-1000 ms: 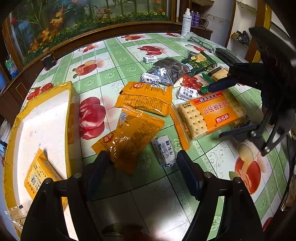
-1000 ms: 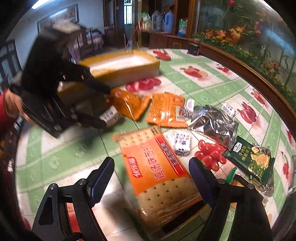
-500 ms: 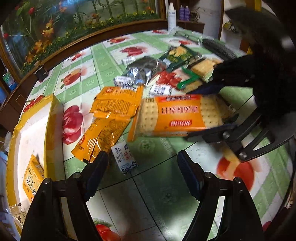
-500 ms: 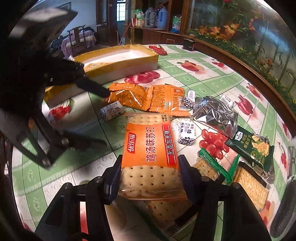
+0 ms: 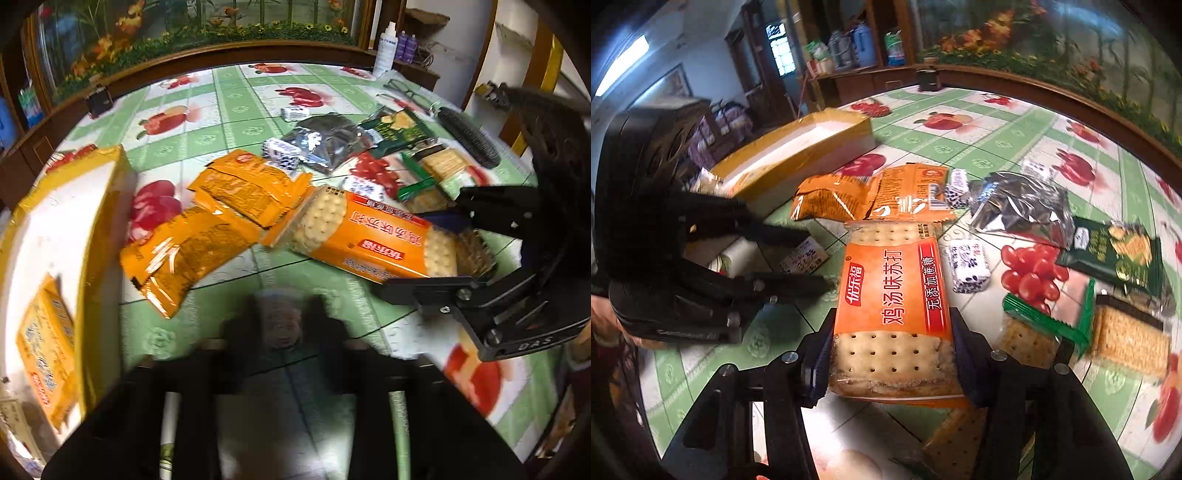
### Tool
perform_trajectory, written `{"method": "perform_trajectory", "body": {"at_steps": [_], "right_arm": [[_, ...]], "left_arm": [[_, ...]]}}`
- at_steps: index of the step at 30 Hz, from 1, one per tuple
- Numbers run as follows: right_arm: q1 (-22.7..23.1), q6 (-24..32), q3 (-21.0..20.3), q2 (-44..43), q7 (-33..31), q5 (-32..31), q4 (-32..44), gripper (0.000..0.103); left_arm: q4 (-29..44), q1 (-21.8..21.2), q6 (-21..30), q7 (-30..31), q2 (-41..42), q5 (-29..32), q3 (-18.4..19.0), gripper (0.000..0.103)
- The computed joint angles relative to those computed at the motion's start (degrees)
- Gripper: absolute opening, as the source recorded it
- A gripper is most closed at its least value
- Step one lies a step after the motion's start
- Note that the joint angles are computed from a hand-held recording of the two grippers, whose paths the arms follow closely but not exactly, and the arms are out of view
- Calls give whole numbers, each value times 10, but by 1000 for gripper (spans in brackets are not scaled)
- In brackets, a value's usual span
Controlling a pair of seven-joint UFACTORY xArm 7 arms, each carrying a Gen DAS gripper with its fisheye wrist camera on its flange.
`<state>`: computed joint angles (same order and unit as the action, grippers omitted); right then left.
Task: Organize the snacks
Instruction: 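Grasp orange cracker pack with right tool while left tool grasps small white packet, then carry white packet with left tool while right tool carries orange cracker pack to tray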
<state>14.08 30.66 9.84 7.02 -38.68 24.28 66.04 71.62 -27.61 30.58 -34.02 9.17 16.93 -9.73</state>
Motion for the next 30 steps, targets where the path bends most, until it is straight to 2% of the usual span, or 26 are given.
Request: {"method": "perform_trajectory", "body": {"at_steps": [1,7,11,16,24,28,30], "right_arm": [[-3,-2,1,-4,-1,15,-5,57],[-18,2,-6,-46,-34,149,-42,56],[-10,-5,-22,-96,-64,220,-82,56],[15,-22,-41,-149,-75,260,-126,56],[36,-26,-52,-163,-36,203,-153,53],[36,-20,-37,-154,18,108,-159,52],[38,-28,-30,-149,45,68,-160,56]], "left_arm": [[-10,6,-17,13,-3,-22,-4,16],[-42,0,-56,-22,-20,-16,-4,16],[-63,-12,-56,-101,-42,39,-1,16],[-90,-12,-50,-211,-79,113,-15,16],[-127,12,-56,-241,-130,132,-44,16],[-136,22,-67,-237,-140,125,-52,16],[-140,27,-74,-239,-145,124,-56,16]]}}
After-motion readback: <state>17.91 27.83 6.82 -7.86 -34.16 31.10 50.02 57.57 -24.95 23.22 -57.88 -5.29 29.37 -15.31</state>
